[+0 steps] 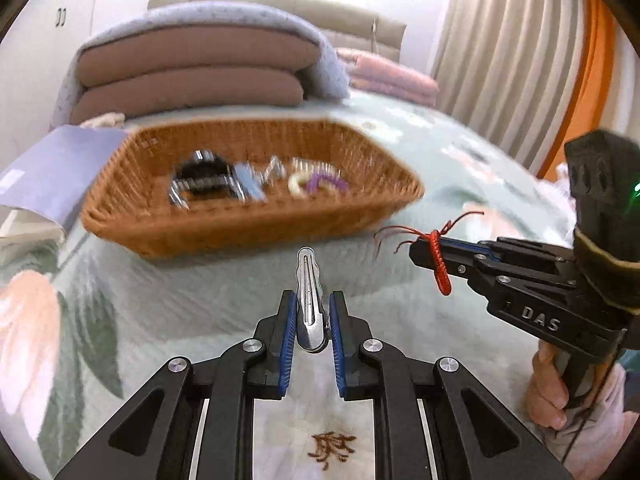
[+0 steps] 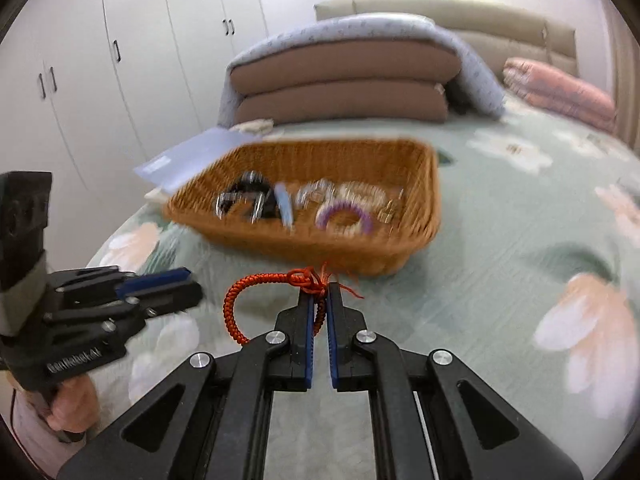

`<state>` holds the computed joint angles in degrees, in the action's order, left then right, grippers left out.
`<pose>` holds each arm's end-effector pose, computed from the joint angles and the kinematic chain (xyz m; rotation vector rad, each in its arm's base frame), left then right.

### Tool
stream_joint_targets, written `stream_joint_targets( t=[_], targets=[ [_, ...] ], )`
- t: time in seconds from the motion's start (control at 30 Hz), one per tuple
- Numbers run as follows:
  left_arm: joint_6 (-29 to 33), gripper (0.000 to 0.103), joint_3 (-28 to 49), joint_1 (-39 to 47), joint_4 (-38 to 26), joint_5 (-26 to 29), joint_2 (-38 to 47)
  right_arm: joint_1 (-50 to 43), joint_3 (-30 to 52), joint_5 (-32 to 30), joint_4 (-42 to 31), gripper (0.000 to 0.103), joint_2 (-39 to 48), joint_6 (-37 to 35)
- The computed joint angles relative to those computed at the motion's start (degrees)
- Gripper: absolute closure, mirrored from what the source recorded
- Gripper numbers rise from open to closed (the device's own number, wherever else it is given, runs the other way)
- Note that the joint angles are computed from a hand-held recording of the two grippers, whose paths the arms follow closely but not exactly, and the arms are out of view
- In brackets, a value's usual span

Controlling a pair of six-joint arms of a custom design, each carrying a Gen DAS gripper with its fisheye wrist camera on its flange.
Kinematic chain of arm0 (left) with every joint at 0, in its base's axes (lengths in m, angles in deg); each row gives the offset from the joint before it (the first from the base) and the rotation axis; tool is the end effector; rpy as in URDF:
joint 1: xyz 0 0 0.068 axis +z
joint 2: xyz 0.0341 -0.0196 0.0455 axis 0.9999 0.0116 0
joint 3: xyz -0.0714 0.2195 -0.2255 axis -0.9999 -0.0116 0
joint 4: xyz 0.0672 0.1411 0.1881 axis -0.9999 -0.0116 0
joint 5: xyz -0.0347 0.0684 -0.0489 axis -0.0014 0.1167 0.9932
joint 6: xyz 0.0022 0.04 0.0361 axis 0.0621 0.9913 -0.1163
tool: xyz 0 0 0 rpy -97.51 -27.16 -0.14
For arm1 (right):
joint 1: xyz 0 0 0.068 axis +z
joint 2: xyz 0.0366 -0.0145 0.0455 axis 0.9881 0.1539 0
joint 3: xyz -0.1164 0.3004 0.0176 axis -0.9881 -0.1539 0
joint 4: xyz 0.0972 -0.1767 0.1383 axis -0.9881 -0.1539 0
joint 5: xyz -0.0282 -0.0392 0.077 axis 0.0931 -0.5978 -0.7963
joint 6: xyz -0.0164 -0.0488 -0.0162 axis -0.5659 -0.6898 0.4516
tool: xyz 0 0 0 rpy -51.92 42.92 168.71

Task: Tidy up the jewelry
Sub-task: 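Lower the silver clip and red cord into the basket and open both tools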

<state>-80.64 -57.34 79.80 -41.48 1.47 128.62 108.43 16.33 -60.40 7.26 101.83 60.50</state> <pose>0.1821 -0.0289 0.1532 -0.1841 2.2809 -0.1919 0.2931 0.1641 0.1691 -0.8336 2.1479 0.5600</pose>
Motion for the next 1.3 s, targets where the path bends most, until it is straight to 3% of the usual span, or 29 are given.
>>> stream_joint_targets(
  t=[0.23,0.37,0.4,0.53,0.67,0.8,1.17,1.23,1.3],
  targets=[
    [3.3,0.087,10.2,9.2,-16.1,3.2,-11.9,1.8,11.1,4.4,-7.4,0.095,-1.8,4.0],
    [4.2,0.087,17.0,18.5,-17.9,12.4,-9.0,2.3,19.0,5.1,-8.8,0.095,2.0,7.2],
    [4.9,0.087,18.6,20.2,-17.8,15.2,-7.2,2.5,20.6,5.2,-8.5,0.095,3.5,8.0],
    [4.1,0.087,22.2,21.5,-14.1,15.9,0.3,3.2,25.7,5.6,-7.6,0.095,9.1,9.8],
    [3.7,0.087,20.2,19.4,-5.1,10.1,8.2,3.1,31.1,5.7,-9.7,0.095,15.9,11.0],
    [2.4,0.087,20.0,20.6,0.0,10.1,14.7,2.5,34.5,5.5,-12.5,0.095,20.1,11.1],
    [2.0,0.086,19.4,21.8,1.8,9.8,16.4,2.3,34.9,4.6,-13.5,0.093,21.0,11.5],
    [1.9,0.087,19.5,21.8,2.0,9.6,16.7,2.1,35.8,3.5,-15.0,0.089,21.4,11.3],
    [1.5,0.086,19.4,22.2,2.2,10.3,16.6,2.1,36.2,2.3,-15.8,0.067,21.6,11.6]
  ],
)
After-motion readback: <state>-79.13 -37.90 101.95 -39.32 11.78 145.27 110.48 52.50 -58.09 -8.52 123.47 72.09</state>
